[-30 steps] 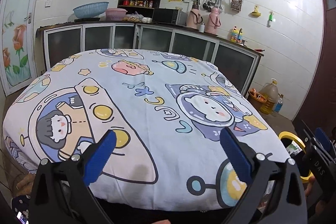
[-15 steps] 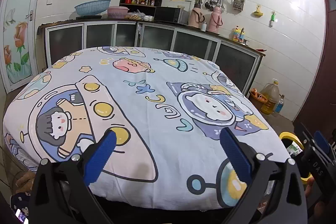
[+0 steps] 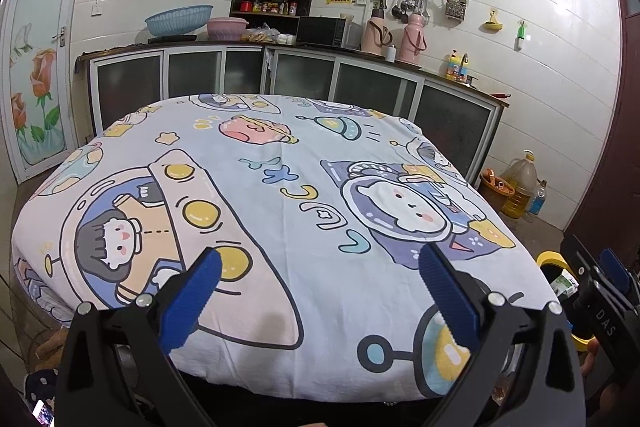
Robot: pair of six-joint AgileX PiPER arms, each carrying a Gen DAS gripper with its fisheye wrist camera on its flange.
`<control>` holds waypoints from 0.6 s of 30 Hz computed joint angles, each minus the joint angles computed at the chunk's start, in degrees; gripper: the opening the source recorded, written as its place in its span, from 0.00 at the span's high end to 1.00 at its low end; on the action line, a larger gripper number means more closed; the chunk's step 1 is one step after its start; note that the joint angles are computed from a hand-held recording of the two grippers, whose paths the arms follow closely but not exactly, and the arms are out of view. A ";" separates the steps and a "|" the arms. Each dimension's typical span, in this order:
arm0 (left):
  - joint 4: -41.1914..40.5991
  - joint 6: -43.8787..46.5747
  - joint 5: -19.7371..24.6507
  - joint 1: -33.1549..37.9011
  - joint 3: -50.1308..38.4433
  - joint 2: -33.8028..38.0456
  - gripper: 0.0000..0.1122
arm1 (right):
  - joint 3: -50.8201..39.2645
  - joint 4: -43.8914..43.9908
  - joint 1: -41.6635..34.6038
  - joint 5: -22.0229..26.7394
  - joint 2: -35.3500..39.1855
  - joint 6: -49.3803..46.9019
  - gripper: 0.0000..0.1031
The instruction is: Collect trash
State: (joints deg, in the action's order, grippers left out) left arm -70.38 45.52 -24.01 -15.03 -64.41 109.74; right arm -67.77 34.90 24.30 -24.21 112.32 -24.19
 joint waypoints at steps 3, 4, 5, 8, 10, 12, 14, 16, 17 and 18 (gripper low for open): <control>-0.24 0.49 -0.59 -0.31 0.12 -0.14 0.15 | 0.06 -0.35 0.09 -0.13 0.01 0.23 0.08; -0.17 0.47 -0.62 -0.35 0.11 -0.15 0.15 | 0.09 -0.39 0.16 -0.17 0.02 0.32 0.08; -0.11 0.45 -0.66 -0.37 0.14 -0.17 0.15 | 0.05 -0.35 0.19 -0.12 0.02 0.27 0.08; -0.01 0.41 -0.50 -0.33 0.16 -0.20 0.15 | 0.03 0.06 0.21 0.05 0.04 -0.13 0.08; 0.07 0.32 -0.30 -0.28 0.19 -0.24 0.15 | 0.14 -0.14 0.23 0.20 0.01 0.07 0.08; 0.10 0.28 -0.20 -0.21 0.22 -0.20 0.15 | 0.10 -0.23 0.21 0.14 0.12 0.12 0.08; 0.34 0.03 0.07 -0.13 0.23 -0.17 0.15 | 0.09 -0.39 0.19 0.20 0.10 0.33 0.08; -0.06 0.31 0.13 -0.12 0.21 -0.15 0.15 | 0.10 -0.38 0.19 0.16 0.12 0.27 0.08; 0.06 0.07 0.22 -0.07 0.30 -0.22 0.15 | 0.10 -0.09 0.28 0.16 0.12 -0.04 0.08; 0.09 -0.05 0.25 -0.06 0.34 -0.25 0.15 | 0.07 -0.15 0.25 0.19 0.12 0.07 0.08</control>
State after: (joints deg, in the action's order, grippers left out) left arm -70.29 45.46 -23.75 -15.09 -64.06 109.49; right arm -67.70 34.75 24.55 -24.01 112.44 -24.12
